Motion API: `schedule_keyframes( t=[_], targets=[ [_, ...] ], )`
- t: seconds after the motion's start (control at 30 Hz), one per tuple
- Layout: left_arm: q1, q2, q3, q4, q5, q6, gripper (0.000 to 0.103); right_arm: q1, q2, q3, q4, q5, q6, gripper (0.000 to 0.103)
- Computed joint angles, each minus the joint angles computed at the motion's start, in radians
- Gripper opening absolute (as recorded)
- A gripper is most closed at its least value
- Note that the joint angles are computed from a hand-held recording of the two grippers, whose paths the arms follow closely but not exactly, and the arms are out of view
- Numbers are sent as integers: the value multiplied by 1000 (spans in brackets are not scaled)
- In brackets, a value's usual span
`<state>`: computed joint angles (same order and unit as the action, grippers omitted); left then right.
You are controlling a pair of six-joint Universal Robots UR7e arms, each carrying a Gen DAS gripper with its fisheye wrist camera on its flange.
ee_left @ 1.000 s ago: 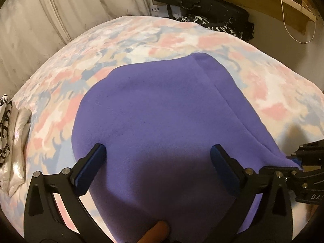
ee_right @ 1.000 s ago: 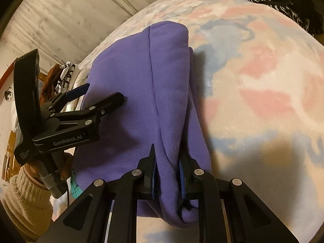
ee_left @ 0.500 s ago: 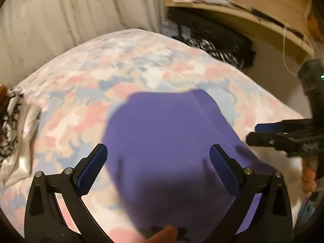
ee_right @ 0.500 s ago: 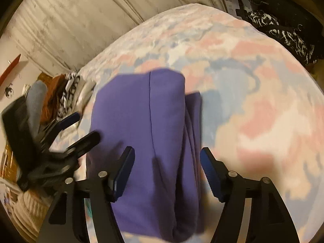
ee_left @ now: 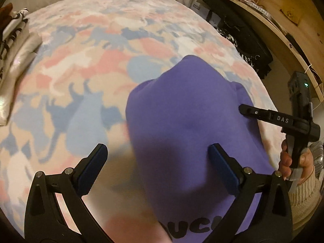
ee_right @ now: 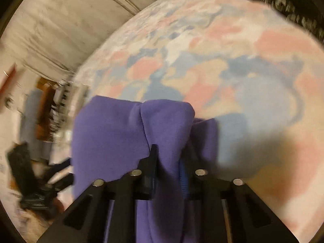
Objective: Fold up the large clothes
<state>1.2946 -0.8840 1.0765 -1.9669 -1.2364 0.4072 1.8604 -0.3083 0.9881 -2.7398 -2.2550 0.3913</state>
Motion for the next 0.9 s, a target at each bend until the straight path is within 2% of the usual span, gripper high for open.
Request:
schedule_keyframes(
  t=[0.07, 0.2, 0.4, 0.5, 0.6, 0.67, 0.73, 0.9],
  targets=[
    [4, 15, -6, 12, -3, -5, 102, 3, 11, -1, 2, -49, 2, 15],
    [5, 23, -4, 1, -13, -8, 103, -15, 3, 38, -23, -28, 21, 15],
    [-20, 8, 5, 2, 65, -32, 103, 12, 2, 21, 12, -55, -5, 17],
    [-35, -13, 32, -22, 102, -22, 100, 39, -19, 40, 24, -67, 8, 24],
    [-55, -61, 95, -63, 122, 14, 100, 74, -49, 81, 10, -85, -1, 40],
    [-63, -94, 136, -89, 126, 35, 100, 96, -68, 107, 7, -101, -5, 56],
    [-71, -127, 175, -107, 133, 51, 100, 124, -85, 133, -2, -119, -12, 68],
    [-81, -202, 234, -85, 101, 55, 100, 179, -128, 192, 43, -123, -2, 85]
  ],
)
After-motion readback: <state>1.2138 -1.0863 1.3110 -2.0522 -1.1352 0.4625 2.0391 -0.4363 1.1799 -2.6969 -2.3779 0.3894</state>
